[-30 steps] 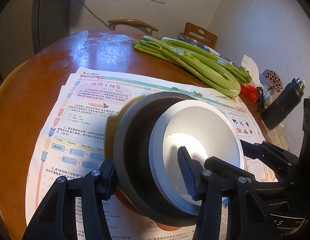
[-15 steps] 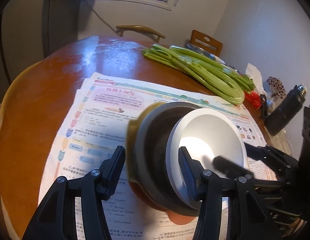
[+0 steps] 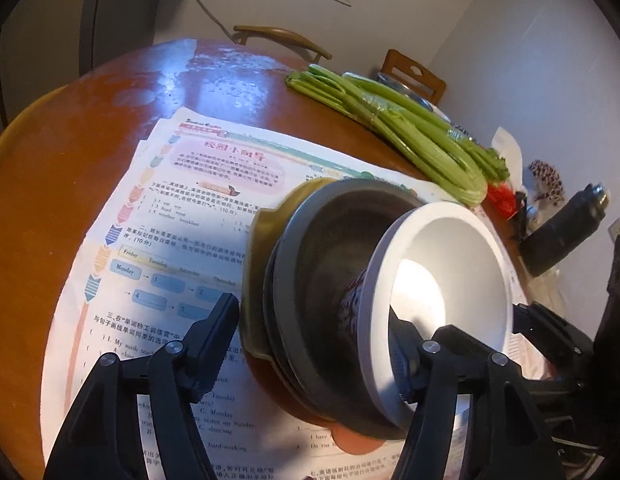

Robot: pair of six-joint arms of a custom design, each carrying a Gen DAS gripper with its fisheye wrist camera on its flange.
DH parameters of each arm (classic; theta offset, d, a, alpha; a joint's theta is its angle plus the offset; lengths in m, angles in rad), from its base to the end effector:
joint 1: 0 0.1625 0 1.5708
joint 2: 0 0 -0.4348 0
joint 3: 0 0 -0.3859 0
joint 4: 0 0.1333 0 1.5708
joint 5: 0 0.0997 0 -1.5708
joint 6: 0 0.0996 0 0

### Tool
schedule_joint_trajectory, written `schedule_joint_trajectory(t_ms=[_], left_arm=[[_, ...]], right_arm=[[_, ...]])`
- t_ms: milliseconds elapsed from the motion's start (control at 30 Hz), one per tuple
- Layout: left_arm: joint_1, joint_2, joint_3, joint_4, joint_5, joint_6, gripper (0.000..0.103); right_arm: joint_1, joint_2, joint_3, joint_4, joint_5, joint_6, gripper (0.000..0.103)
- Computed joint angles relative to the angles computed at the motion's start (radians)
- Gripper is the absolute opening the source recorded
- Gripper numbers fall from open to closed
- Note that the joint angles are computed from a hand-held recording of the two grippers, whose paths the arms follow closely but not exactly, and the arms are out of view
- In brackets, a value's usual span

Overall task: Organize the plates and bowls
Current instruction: 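Carry the bowl of cups over the steel tray stack with both tools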

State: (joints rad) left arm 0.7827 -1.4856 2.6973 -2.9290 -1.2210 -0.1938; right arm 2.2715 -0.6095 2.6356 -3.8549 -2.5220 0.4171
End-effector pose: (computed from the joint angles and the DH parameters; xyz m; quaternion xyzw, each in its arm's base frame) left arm -0.0839 -0.3196 0.1564 0.2754 0.9428 -0.1454 0.1191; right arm 0.2320 -0.1941 0.0343 0.0663 -0.8811 0.3377 0.3243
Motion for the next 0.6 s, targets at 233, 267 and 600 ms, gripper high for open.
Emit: schedule_joint_trajectory(t_ms=[233,267,600], left_arm=[[-0.016,0.035,0.000,-0.027,0.015,0.004,0.070],[-0.020,0.043,0.000,-0.031,0.016,0.004,0.070],[-0.074,0.123,-0.003,-0.066,0.026,-0.023,0.070]], right_arm=[[-0.015,0.016,0.004,-0.046,0.017,-0.021,0.063],[-0.018,0.018,0.006,-0.055,0.018,-0.024,0.063],[-0.033,0.014,0.043,-0.106,0.006,-0.013,0.063]])
